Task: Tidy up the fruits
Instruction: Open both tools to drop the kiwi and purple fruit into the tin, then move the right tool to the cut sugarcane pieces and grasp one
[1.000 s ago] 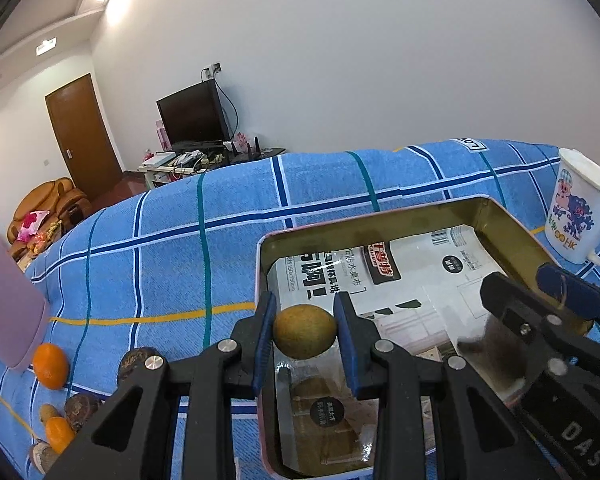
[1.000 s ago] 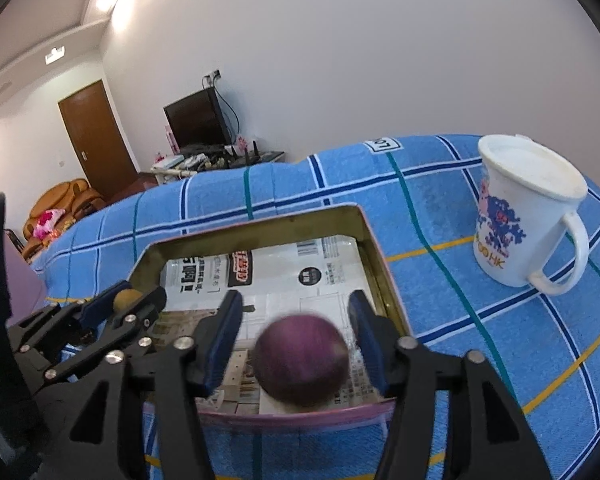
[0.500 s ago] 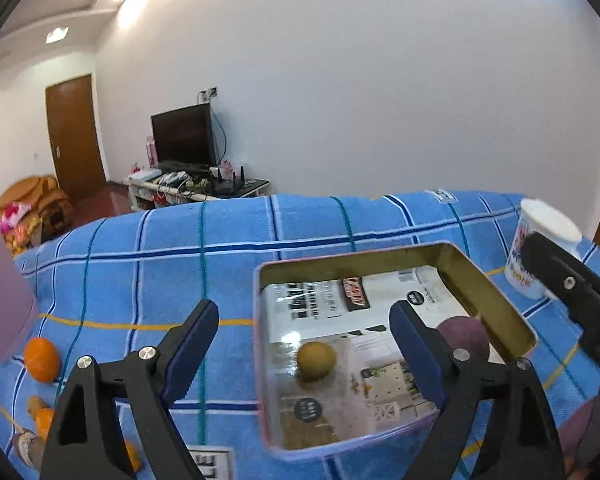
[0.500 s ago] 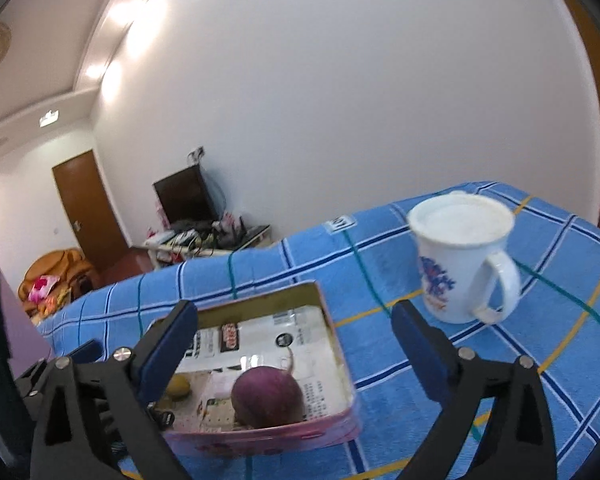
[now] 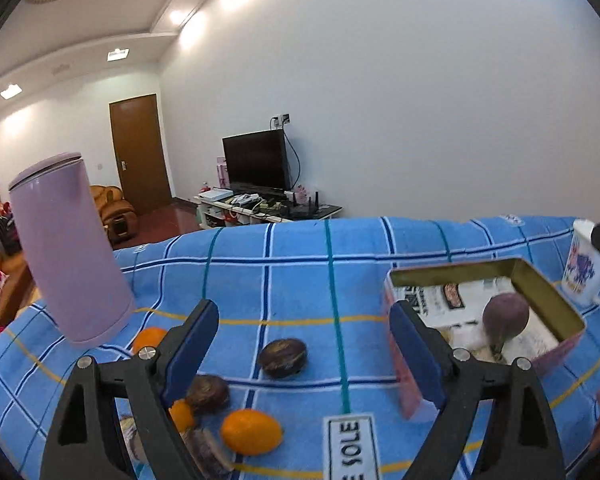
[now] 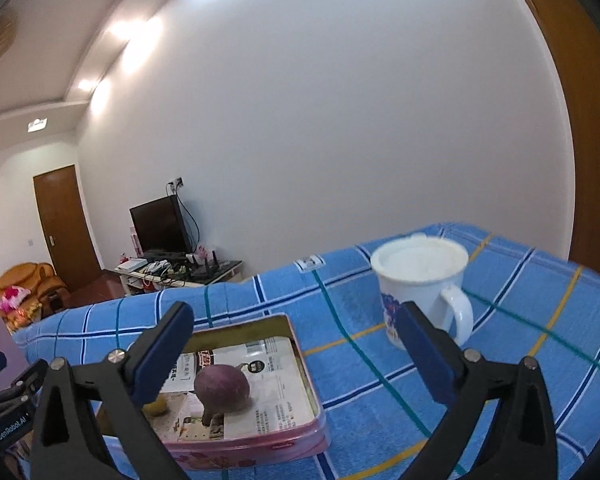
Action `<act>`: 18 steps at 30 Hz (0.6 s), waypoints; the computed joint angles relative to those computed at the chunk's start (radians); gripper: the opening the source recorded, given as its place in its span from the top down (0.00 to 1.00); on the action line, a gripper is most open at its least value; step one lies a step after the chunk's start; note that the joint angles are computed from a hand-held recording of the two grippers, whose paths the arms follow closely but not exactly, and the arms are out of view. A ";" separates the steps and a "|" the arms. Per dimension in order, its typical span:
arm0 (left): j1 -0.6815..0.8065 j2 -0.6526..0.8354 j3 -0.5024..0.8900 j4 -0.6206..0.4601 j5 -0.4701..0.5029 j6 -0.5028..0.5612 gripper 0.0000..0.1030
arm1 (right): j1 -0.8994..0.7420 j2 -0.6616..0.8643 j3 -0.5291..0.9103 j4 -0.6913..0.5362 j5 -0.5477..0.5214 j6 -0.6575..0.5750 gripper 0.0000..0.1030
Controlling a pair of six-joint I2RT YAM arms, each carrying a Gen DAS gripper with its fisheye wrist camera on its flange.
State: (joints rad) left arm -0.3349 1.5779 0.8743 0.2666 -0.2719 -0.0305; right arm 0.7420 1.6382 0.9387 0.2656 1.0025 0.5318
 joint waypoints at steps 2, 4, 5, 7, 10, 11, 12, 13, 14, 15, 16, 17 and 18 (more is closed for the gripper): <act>-0.003 -0.021 -0.034 0.021 -0.013 0.013 0.14 | 0.038 0.017 0.003 0.040 0.061 -0.055 0.00; -0.007 -0.036 -0.066 0.046 -0.023 0.026 0.14 | 0.063 0.030 0.008 0.058 0.082 -0.088 0.00; -0.010 -0.042 -0.081 0.057 -0.029 0.032 0.14 | 0.071 0.039 0.019 0.046 0.084 -0.085 0.00; -0.014 -0.042 -0.100 0.079 -0.041 0.047 0.14 | 0.088 0.057 0.043 0.013 0.081 -0.075 0.00; -0.012 -0.068 -0.137 0.096 -0.047 0.063 0.14 | 0.101 0.078 0.072 -0.031 0.054 -0.069 0.00; -0.008 -0.079 -0.148 0.098 -0.046 0.064 0.14 | 0.107 0.083 0.082 -0.057 0.050 -0.057 0.00; -0.005 -0.088 -0.155 0.098 -0.042 0.062 0.14 | 0.112 0.086 0.090 -0.080 0.046 -0.044 0.00; -0.002 -0.094 -0.159 0.095 -0.037 0.058 0.14 | 0.118 0.087 0.093 -0.097 0.043 -0.030 0.00; 0.003 -0.100 -0.163 0.089 -0.028 0.054 0.14 | 0.123 0.087 0.092 -0.103 0.044 -0.021 0.00; 0.007 -0.106 -0.168 0.085 -0.020 0.049 0.14 | 0.132 0.087 0.094 -0.113 0.052 -0.012 0.00; 0.009 -0.111 -0.172 0.081 -0.015 0.048 0.14 | 0.142 0.088 0.096 -0.124 0.061 -0.004 0.00; 0.011 -0.119 -0.179 0.079 -0.011 0.049 0.14 | 0.148 0.089 0.099 -0.135 0.066 0.003 0.00; 0.011 -0.129 -0.187 0.079 -0.010 0.051 0.14 | 0.157 0.092 0.106 -0.154 0.071 0.014 0.00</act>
State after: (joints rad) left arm -0.3235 1.4492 0.6868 0.3452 -0.2823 0.0209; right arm 0.8989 1.7302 1.0448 0.1114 1.0737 0.5459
